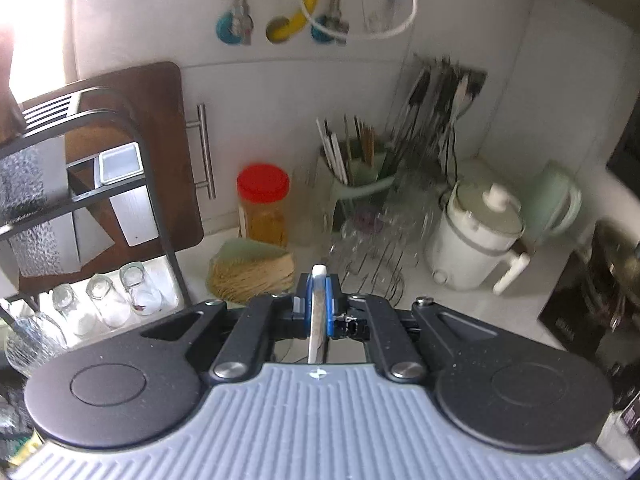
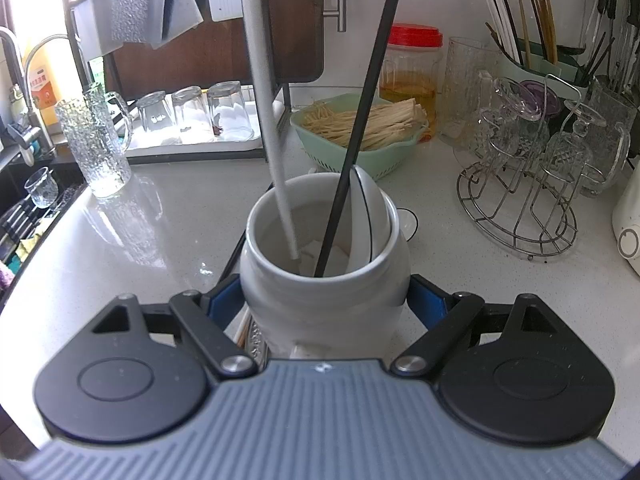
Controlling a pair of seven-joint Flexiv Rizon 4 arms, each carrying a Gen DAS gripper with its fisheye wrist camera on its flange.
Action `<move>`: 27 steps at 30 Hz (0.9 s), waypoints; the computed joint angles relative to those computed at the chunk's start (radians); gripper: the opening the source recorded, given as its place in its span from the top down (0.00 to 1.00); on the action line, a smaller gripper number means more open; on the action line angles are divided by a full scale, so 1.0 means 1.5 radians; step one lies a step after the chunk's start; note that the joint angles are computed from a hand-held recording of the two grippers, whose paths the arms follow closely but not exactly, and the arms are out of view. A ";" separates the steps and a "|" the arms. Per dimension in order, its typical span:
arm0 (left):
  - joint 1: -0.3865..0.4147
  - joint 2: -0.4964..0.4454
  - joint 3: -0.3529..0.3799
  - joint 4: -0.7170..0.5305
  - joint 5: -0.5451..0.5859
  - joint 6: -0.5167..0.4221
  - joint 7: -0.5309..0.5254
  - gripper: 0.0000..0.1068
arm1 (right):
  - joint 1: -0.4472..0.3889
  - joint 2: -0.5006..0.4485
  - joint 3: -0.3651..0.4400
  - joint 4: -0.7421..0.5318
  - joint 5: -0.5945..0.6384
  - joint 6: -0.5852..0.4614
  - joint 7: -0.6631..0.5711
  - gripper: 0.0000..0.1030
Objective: Organize utensils
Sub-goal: 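Lower the white chopstick into the mug and open the left tool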
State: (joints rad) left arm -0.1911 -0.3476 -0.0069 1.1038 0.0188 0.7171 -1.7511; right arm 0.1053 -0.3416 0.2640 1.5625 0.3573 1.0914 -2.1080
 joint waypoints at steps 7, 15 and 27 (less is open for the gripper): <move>0.024 -0.072 -0.019 -0.127 -0.048 -0.176 0.086 0.93 | -0.003 0.000 0.002 -0.001 0.008 -0.001 -0.007 0.13; 0.030 -0.152 -0.020 -0.258 -0.079 -0.349 0.118 0.93 | -0.003 0.001 0.002 0.000 0.011 0.000 -0.011 0.13; 0.025 -0.196 -0.020 -0.313 -0.097 -0.418 0.102 0.93 | -0.007 0.003 0.004 0.001 0.020 0.000 -0.025 0.13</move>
